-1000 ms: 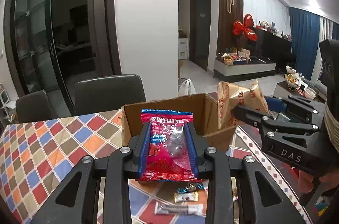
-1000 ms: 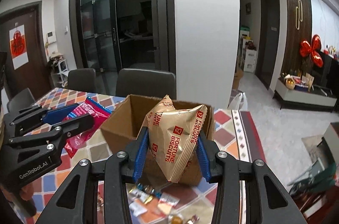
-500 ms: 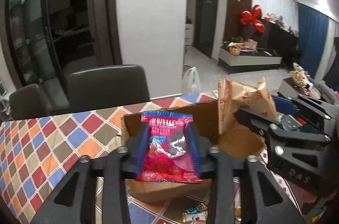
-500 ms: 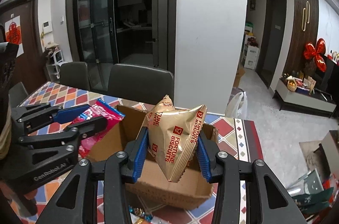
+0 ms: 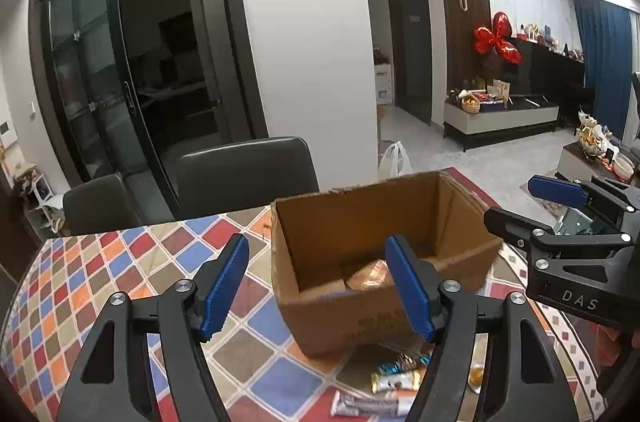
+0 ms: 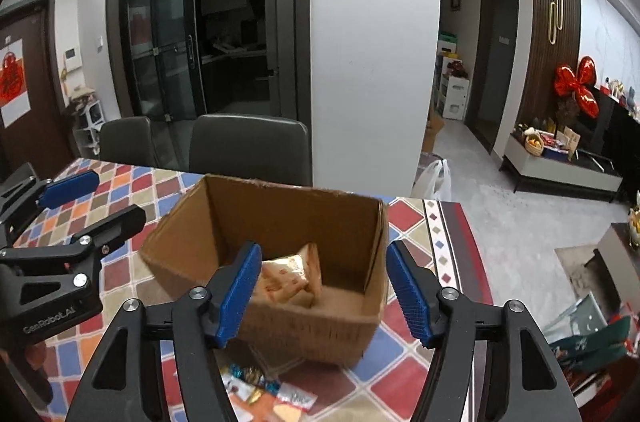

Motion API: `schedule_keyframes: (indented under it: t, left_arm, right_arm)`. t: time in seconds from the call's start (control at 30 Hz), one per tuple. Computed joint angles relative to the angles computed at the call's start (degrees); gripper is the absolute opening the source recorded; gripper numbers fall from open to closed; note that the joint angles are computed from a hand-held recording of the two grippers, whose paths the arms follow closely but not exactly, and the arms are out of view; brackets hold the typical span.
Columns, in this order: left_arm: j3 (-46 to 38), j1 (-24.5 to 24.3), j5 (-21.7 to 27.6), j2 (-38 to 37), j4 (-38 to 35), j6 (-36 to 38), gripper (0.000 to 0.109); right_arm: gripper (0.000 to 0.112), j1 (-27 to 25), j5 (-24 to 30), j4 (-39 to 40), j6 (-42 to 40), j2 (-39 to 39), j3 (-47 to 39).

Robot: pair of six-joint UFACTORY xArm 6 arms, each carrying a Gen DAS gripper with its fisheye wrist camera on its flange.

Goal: Organize snacks
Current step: 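Return both tools to the snacks and grasp the green candy and white bread packet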

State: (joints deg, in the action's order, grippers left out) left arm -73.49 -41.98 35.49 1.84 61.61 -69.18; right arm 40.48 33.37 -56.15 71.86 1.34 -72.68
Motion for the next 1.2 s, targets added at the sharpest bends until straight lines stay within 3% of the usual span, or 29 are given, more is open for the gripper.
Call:
schedule_keyframes:
  t: [0.5, 0.77, 1.0, 1.2]
  left_arm:
    - [15.4, -11.2, 5.7, -12.8, 5.7, -8.2, 0.078]
    - [20.9, -14.5, 6.4, -15.0, 2.1, -8.4, 0.078]
    - [24.2, -15.5, 4.5, -14.0, -3.0, -8.9, 0.078]
    - [26.2, -15.4, 2.3, -12.3, -6.2, -8.5, 0.078]
  right_arm:
    - [0.066, 8.3, 1.6, -2.1, 8.5, -12.9, 15.3]
    - [0.065, 12.1, 2.5, 0.3, 9.7, -15.2, 20.8]
    - [0.065, 13.5, 1.5, 5.8, 6.9, -14.9, 24.3]
    - [0.065, 13.3, -1.5, 14.1, -0.1, -12.9, 26.4]
